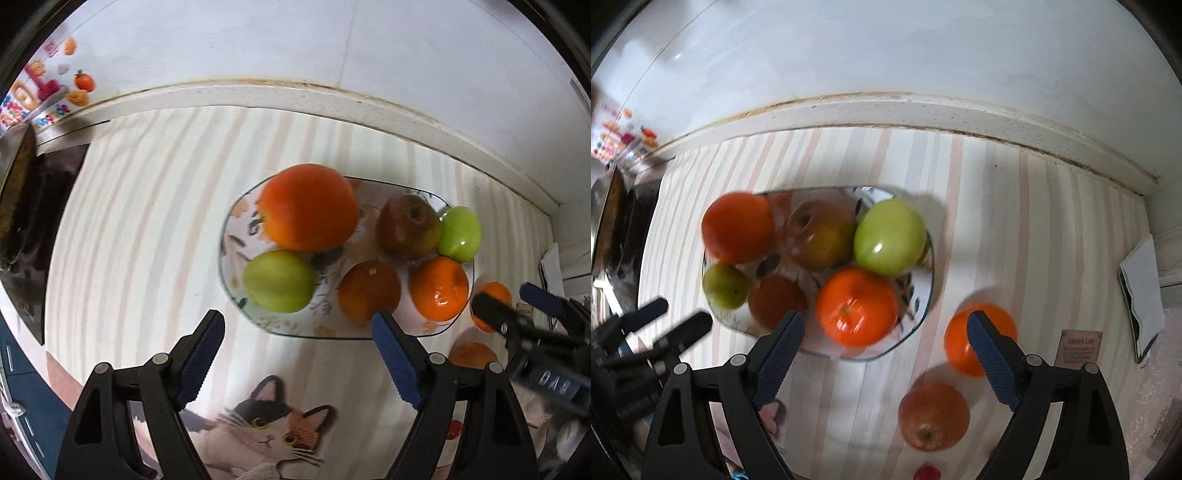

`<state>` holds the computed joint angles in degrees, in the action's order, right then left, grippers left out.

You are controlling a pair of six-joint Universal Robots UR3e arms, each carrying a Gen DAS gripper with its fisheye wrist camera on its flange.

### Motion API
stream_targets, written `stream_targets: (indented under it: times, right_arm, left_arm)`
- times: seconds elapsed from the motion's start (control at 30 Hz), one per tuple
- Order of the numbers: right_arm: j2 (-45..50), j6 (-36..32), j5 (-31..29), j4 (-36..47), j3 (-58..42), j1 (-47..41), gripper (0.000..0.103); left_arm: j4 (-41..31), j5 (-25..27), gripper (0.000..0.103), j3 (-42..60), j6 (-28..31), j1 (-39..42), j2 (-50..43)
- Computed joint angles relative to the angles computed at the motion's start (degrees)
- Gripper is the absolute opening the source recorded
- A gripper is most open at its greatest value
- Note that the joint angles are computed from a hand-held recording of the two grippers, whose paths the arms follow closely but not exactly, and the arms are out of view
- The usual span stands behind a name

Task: Organize fruits
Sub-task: 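Lift both grippers back from the plate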

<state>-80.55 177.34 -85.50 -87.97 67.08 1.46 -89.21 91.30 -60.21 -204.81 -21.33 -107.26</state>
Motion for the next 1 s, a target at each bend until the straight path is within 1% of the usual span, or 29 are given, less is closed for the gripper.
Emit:
stream_targets:
  times: [0.07, 0.23, 0.4, 0.57, 0.8, 1.0]
  right_arm:
    - [-1.48, 0.39, -0.75, -0.52, 1.36, 1.08, 0.092]
    - [-5.80, 1.65, -0.28, -0.25, 3.85, 2.48, 0.095]
    - [-9.60, 3.01, -0.24, 1.37, 2.88, 3.12, 0.095]
    - [-13.20, 3.50, -0.68, 3.79, 0.05, 3.66, 0.095]
    - [-17.83, 5.19, -2.82, 9.09, -5.49, 6.36, 0.095]
    - [-20.95, 5.98, -2.83, 14.58, -10.59, 7.05, 0.095]
  left_arm:
    - [0.35, 0.98, 0.081, -1.89, -0.56, -0.13, 1.95]
    - [0.37, 2.62, 0.081, -5.03, -1.36, -0.83, 6.48]
    - [0.09, 4.67, 0.081, -5.90, -2.71, -2.97, 9.09]
    - [-1.89, 6.05, 0.081, -4.51, -4.04, -5.10, 11.97]
    - [-5.18, 7.58, 0.081, -1.29, -5.36, -8.09, 15.65]
    - [-8.65, 9.98, 0.081, 2.57, -6.76, -11.41, 17.42]
